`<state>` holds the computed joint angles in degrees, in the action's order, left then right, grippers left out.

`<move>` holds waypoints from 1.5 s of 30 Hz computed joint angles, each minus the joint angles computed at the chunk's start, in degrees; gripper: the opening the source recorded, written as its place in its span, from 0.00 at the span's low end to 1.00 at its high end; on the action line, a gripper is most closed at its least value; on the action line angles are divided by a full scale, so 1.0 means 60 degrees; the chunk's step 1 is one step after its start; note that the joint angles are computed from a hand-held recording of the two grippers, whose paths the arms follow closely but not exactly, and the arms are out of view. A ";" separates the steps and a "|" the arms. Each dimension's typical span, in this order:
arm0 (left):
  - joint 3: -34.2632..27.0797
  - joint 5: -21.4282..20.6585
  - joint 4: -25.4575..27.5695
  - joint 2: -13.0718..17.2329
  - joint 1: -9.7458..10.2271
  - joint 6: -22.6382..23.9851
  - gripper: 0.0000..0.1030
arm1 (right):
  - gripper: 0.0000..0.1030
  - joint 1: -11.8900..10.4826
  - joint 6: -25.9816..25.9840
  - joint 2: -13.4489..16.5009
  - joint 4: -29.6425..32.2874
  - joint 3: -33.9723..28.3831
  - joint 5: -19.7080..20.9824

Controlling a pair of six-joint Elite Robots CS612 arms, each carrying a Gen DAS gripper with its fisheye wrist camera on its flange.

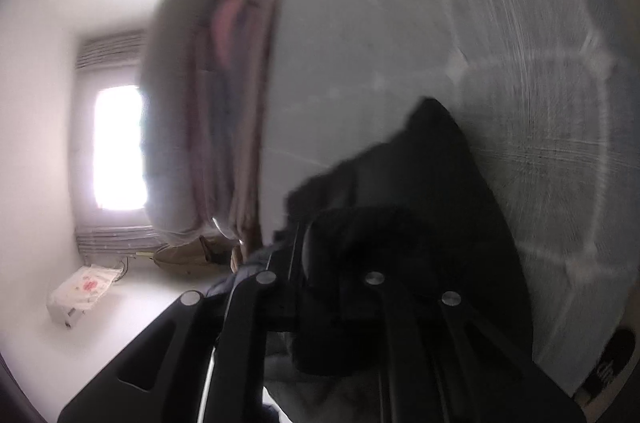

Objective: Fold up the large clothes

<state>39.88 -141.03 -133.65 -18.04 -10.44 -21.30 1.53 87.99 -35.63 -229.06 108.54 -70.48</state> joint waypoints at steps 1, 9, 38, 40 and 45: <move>-0.0193 0.0156 0.0524 0.0056 -0.0031 0.0156 0.10 | 0.13 -0.0038 -0.0018 -0.0022 -0.0009 0.0041 0.0146; -0.1097 0.0669 0.2644 0.0072 -0.0087 0.2003 0.16 | 0.65 -0.0037 -0.0490 -0.0995 -0.0489 0.1392 -0.0540; 0.2470 0.1382 0.4086 -0.2321 -0.0663 0.8717 0.82 | 0.71 0.1262 -0.6110 -0.0606 0.4949 -0.2702 0.3012; 0.2185 0.1216 0.4188 -0.2158 -0.0769 0.8776 0.82 | 0.72 0.1167 -0.5939 -0.0534 0.4655 -0.2887 0.2937; 0.1290 0.0461 0.2976 -0.1624 -0.0932 0.7178 0.82 | 0.73 0.0844 -0.5392 -0.0288 0.4306 -0.3457 0.2189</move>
